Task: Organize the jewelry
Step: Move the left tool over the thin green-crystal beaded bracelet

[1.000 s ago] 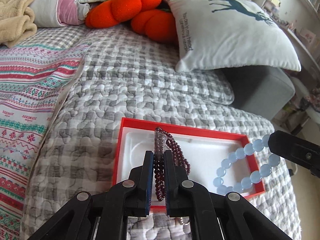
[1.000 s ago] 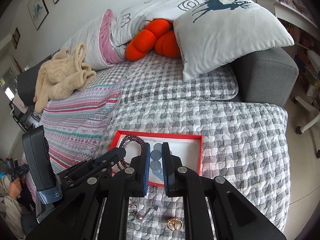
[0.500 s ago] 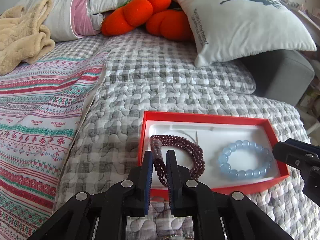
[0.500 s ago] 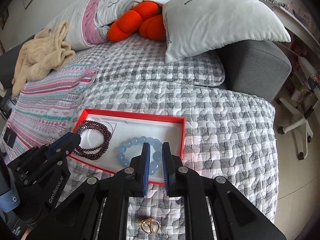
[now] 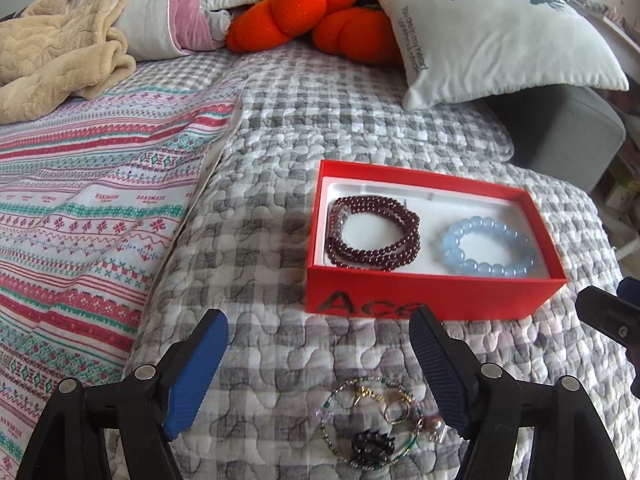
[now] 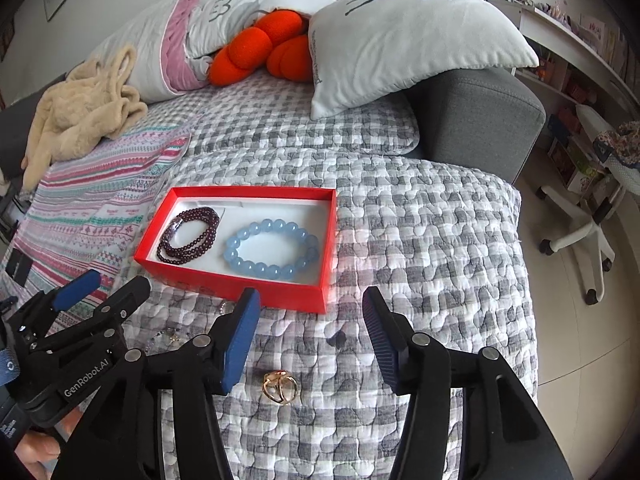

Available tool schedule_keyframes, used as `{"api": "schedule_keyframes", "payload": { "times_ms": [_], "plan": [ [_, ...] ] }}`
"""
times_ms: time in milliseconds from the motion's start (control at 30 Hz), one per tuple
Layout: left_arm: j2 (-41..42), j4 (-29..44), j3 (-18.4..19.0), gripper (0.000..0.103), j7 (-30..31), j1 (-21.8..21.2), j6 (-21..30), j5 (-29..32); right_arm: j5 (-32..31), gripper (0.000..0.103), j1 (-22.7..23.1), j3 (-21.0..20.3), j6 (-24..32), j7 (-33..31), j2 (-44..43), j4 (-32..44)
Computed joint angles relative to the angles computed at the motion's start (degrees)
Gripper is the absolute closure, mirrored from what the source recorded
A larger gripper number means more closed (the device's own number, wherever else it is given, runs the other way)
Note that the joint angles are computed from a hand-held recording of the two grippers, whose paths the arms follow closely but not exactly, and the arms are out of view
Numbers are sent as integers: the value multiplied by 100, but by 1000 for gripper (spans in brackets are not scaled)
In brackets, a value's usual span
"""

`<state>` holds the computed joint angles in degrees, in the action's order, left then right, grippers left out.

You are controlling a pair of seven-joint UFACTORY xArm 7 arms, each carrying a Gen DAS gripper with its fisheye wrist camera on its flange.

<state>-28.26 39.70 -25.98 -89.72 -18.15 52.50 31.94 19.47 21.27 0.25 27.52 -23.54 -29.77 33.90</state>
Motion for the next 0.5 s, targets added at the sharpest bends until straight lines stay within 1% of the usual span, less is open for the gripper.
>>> {"api": "schedule_keyframes", "payload": {
  "times_ms": [33,167,300,500],
  "plan": [
    [-41,-28,-1,22,33,-40,30,-29,25,41,18,-16,-22,-20,-67,-81],
    [-229,-147,-66,16,50,-152,252,-154,129,39,148,-105,16,-149,-269,-329],
    [-472,-356,-153,12,-26,-268,282,-289,176,38,235,-135,-26,-269,-418,-593],
    [-682,-621,-246,11,45,-415,244,-434,166,38,230,-202,-7,-352,-514,-862]
  ]
}}
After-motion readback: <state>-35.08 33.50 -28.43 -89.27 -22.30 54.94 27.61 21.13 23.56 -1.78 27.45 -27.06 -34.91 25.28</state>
